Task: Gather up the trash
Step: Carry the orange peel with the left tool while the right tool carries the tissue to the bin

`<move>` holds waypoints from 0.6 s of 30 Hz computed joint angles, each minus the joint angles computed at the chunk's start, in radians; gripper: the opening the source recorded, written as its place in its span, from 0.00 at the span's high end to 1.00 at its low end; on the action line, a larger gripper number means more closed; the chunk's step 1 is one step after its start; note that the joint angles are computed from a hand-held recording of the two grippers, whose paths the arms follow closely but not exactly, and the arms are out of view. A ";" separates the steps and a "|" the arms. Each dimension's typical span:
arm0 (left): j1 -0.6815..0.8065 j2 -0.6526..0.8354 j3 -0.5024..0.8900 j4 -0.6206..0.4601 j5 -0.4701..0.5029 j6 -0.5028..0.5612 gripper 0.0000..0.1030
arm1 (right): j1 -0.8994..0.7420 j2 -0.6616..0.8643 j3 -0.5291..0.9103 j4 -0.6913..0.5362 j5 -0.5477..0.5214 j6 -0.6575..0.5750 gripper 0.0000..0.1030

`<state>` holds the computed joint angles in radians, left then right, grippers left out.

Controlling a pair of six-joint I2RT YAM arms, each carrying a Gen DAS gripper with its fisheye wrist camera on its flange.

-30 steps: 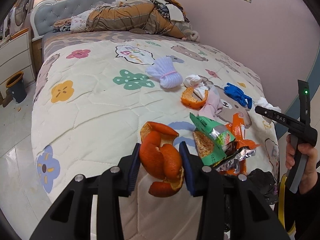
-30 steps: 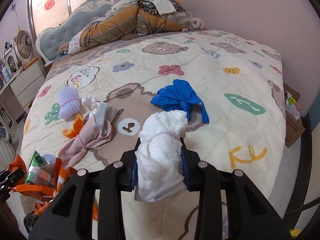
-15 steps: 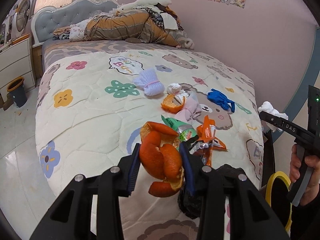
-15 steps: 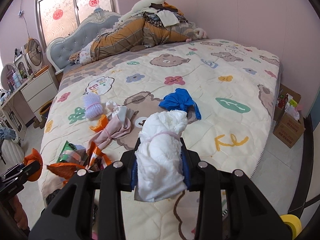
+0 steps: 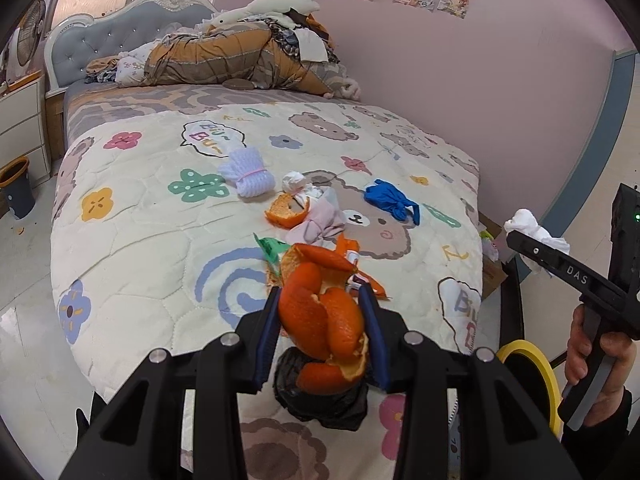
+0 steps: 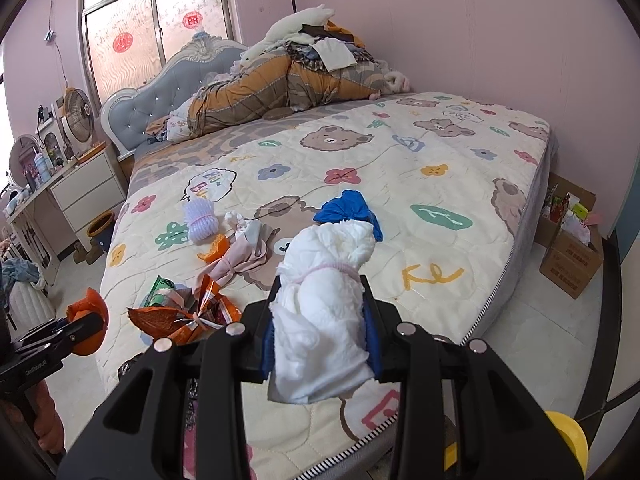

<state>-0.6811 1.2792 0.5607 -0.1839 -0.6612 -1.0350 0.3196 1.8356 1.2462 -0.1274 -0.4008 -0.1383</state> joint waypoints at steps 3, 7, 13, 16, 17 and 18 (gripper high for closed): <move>-0.027 0.026 0.041 -0.013 -0.012 0.007 0.65 | -0.025 -0.028 -0.023 -0.003 -0.018 -0.012 0.68; -0.058 0.064 0.102 -0.030 -0.027 0.014 0.65 | -0.056 -0.063 -0.054 0.001 -0.029 -0.022 0.68; -0.100 0.124 0.196 -0.050 -0.045 0.038 0.65 | -0.121 -0.114 -0.095 0.000 -0.061 -0.033 0.68; -0.123 0.163 0.251 -0.066 -0.057 0.054 0.65 | -0.155 -0.135 -0.112 0.002 -0.074 -0.042 0.68; -0.129 0.175 0.270 -0.074 -0.059 0.057 0.65 | -0.171 -0.142 -0.117 -0.001 -0.082 -0.046 0.68; -0.134 0.187 0.287 -0.079 -0.060 0.061 0.65 | -0.183 -0.146 -0.118 -0.004 -0.087 -0.048 0.68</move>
<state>-0.8155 1.4667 0.8476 -0.2625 -0.7211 -0.9744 0.1370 1.6898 1.1278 -0.1318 -0.4877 -0.1866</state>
